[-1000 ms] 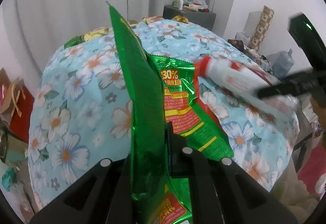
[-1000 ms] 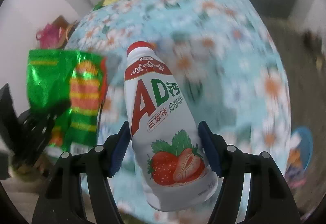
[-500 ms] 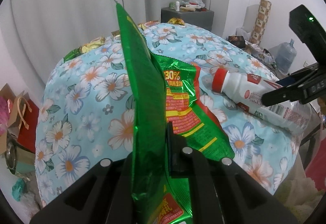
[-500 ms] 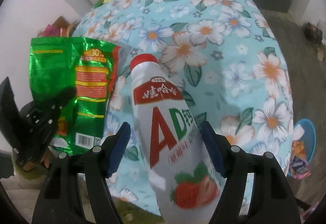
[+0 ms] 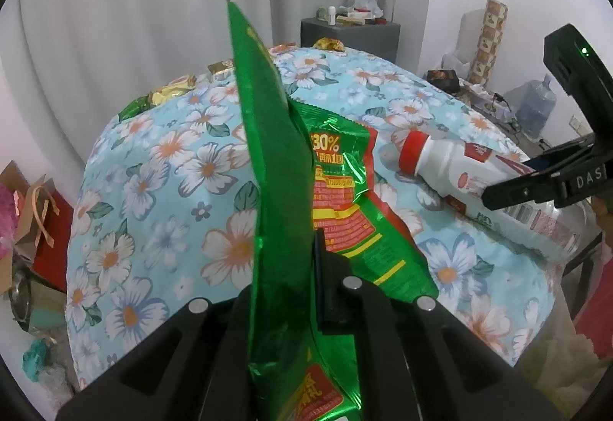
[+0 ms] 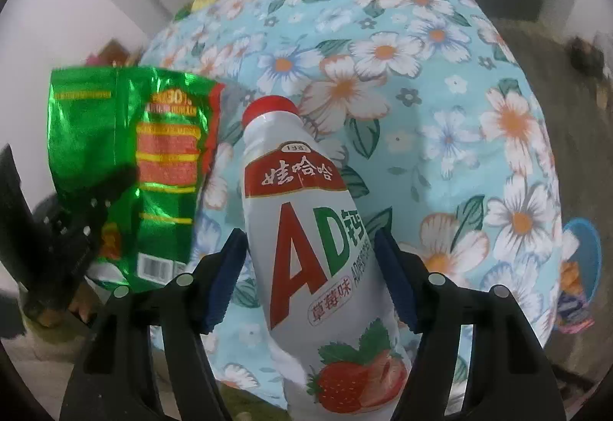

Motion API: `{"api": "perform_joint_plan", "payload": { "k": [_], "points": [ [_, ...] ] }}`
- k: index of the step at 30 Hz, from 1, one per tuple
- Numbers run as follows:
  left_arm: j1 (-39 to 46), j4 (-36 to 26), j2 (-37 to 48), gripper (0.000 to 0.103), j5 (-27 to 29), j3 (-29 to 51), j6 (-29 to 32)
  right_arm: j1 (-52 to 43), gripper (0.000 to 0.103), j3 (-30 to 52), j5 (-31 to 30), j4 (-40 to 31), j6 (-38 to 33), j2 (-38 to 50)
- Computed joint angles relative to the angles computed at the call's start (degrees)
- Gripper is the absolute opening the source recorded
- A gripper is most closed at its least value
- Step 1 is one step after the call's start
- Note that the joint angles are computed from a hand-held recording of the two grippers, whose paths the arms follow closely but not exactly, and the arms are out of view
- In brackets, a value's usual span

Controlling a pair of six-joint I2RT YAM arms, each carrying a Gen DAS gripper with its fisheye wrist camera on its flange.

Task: Collect trash
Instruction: 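Grasp the white AD strawberry drink bottle with the right gripper, then carry the green bag and AD bottle to the blue wastebasket and release both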

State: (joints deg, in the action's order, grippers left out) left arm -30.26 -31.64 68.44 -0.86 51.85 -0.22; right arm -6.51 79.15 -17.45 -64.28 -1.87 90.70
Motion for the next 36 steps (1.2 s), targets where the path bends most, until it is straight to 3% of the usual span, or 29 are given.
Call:
{"api": "perform_joint_plan", "payload": {
  "k": [9,20,26,32,36],
  "points": [
    [2.6,0.2,-1.1,0.002,8.2,2.4,2.2,-9.7,0.06,-7.3,-12.7,2.8,4.7,-9.1],
    [-5.9,-1.6,2.7,0.002,7.6,12.6,1.9,-25.4,0.059,-11.0,-27.8,2.3,2.0,-14.3],
    [-12.2,-2.9,10.6,0.002,7.9,23.5,2.8,-38.9,0.059,-7.7,-35.2,-4.8,-5.7,-14.4],
    [-20.0,-3.7,21.8,0.002,9.3,37.0,2.5,-57.4,0.059,-0.1,-40.0,-17.6,-19.5,-10.1],
    [-24.2,-9.9,37.1,0.002,14.8,54.9,0.0,-70.2,0.059,5.5,-41.5,-25.4,-29.0,-5.1]
  ]
}}
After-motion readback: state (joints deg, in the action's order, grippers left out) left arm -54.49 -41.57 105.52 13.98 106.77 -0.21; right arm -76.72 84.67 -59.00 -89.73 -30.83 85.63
